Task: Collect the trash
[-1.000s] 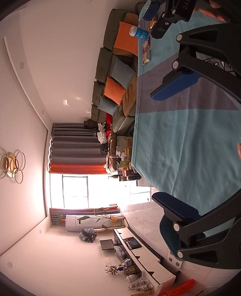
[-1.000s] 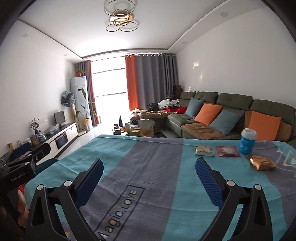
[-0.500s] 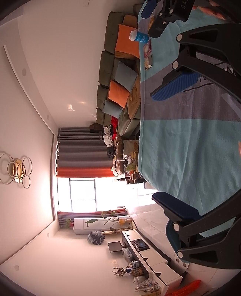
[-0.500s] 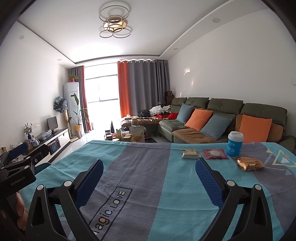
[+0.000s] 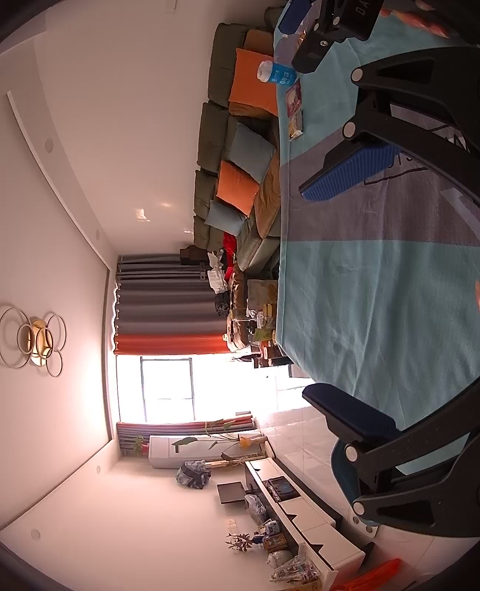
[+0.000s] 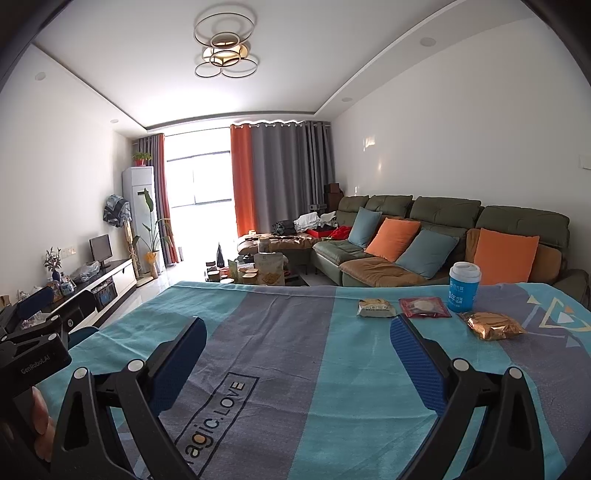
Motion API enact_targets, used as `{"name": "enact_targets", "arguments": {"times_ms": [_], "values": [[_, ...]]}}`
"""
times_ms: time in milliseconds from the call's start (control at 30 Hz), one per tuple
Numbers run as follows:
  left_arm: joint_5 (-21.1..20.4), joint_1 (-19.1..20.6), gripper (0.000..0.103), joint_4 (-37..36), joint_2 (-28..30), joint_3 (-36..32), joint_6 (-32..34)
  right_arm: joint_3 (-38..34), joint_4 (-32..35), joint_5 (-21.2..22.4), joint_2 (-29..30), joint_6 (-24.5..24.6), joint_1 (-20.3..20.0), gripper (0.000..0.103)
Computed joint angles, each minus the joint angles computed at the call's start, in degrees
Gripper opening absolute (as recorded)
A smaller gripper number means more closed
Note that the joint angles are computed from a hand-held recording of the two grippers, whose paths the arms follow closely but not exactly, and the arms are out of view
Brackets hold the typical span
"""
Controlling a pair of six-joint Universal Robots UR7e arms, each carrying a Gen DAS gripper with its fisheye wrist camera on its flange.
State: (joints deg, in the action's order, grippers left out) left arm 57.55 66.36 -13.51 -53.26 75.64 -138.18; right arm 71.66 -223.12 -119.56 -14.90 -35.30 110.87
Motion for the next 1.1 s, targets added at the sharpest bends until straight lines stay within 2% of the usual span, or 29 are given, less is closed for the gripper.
{"name": "enact_targets", "arguments": {"times_ms": [1100], "values": [[-0.1, 0.0, 0.097, -0.8, 0.1, 0.2, 0.1, 0.0, -0.1, 0.2, -0.2, -0.4, -0.3, 0.096]]}}
